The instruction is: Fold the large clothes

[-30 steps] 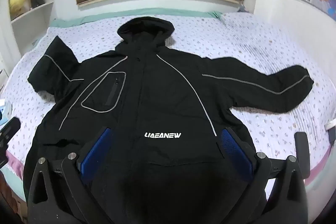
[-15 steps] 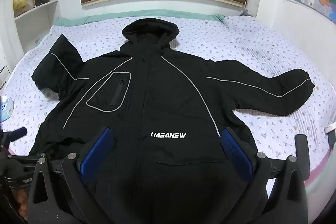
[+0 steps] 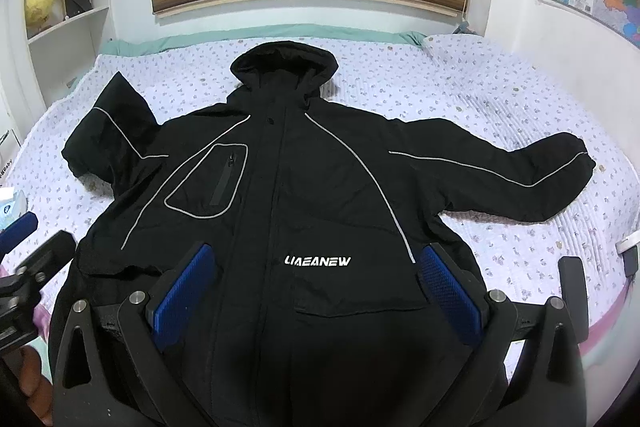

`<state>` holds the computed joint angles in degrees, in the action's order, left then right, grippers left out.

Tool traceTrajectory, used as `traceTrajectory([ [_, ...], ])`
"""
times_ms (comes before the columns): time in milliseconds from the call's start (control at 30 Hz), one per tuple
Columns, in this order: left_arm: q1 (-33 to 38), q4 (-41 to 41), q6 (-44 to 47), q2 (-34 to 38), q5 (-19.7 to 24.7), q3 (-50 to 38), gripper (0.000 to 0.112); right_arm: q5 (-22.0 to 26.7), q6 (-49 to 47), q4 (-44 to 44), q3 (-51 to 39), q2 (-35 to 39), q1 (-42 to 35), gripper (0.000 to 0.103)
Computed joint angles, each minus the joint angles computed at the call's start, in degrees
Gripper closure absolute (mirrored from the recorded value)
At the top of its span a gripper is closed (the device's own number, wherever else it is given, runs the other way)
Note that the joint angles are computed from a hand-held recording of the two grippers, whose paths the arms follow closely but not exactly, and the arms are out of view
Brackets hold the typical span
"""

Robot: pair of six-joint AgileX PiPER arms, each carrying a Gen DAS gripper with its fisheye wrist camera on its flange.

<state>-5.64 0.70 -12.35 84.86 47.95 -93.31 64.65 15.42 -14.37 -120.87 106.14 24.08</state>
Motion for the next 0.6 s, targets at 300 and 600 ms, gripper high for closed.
traceTrajectory([
  [300,-6.1,14.6,-8.1,-2.7,-0.8,1.9,0.01,-0.4,0.4,0.0,-0.1,-0.5,0.0,0.0],
  [600,-3.6,10.8,-7.5,-2.1,-0.2,0.9,0.01,-2.1,1.2,-2.7,2.1,-1.9,0.4,0.0],
])
